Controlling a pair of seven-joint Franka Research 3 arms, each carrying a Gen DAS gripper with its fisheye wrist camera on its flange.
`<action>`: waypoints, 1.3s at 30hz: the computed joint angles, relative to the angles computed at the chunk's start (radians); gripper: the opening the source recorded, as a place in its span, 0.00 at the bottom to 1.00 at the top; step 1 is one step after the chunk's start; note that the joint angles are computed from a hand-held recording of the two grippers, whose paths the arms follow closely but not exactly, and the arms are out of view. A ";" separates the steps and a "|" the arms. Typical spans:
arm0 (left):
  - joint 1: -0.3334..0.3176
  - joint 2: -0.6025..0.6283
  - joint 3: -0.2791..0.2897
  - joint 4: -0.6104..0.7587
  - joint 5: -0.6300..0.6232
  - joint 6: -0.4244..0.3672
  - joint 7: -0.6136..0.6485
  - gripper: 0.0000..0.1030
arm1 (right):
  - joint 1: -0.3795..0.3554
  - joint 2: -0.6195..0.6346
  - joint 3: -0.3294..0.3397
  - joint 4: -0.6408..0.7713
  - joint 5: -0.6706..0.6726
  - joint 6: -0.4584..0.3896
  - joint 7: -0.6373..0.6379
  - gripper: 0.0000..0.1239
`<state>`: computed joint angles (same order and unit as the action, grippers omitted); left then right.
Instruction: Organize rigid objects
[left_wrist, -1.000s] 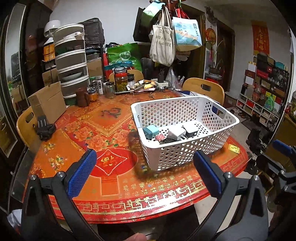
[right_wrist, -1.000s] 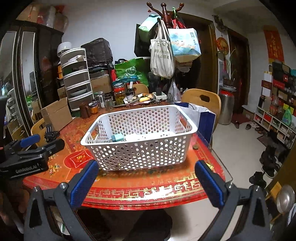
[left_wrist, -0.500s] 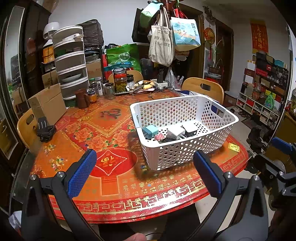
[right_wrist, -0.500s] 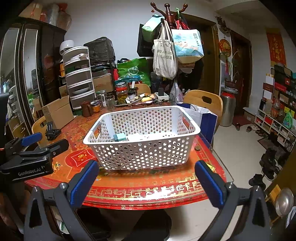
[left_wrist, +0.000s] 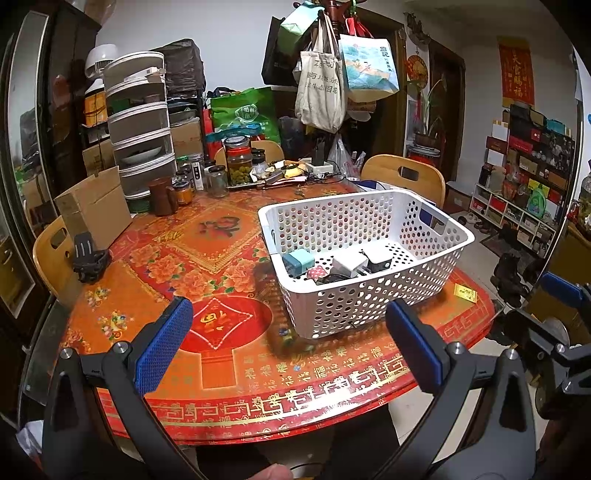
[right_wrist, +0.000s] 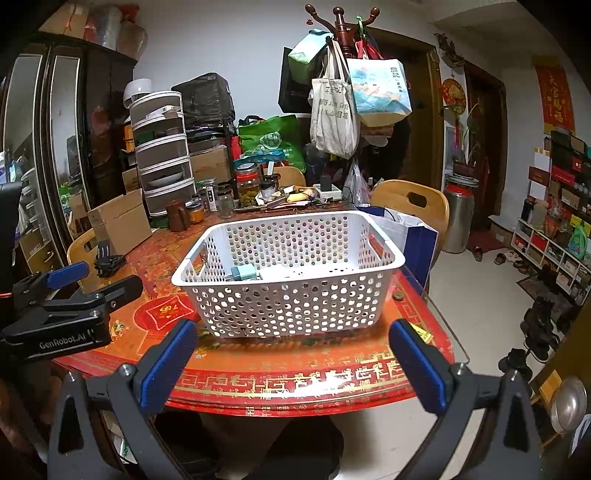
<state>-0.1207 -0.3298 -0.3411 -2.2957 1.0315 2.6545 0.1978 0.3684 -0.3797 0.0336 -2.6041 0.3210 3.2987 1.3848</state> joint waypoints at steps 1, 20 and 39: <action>-0.001 0.001 0.000 0.001 -0.002 -0.003 0.002 1.00 | 0.001 0.000 0.000 0.000 -0.001 0.001 0.000 0.83; -0.015 0.019 -0.002 0.018 0.010 -0.024 -0.013 1.00 | -0.008 -0.005 0.012 0.000 -0.005 -0.005 0.000 0.83; -0.028 0.026 0.004 0.022 0.002 -0.029 -0.005 1.00 | -0.010 -0.006 0.016 0.000 -0.007 -0.006 0.002 0.83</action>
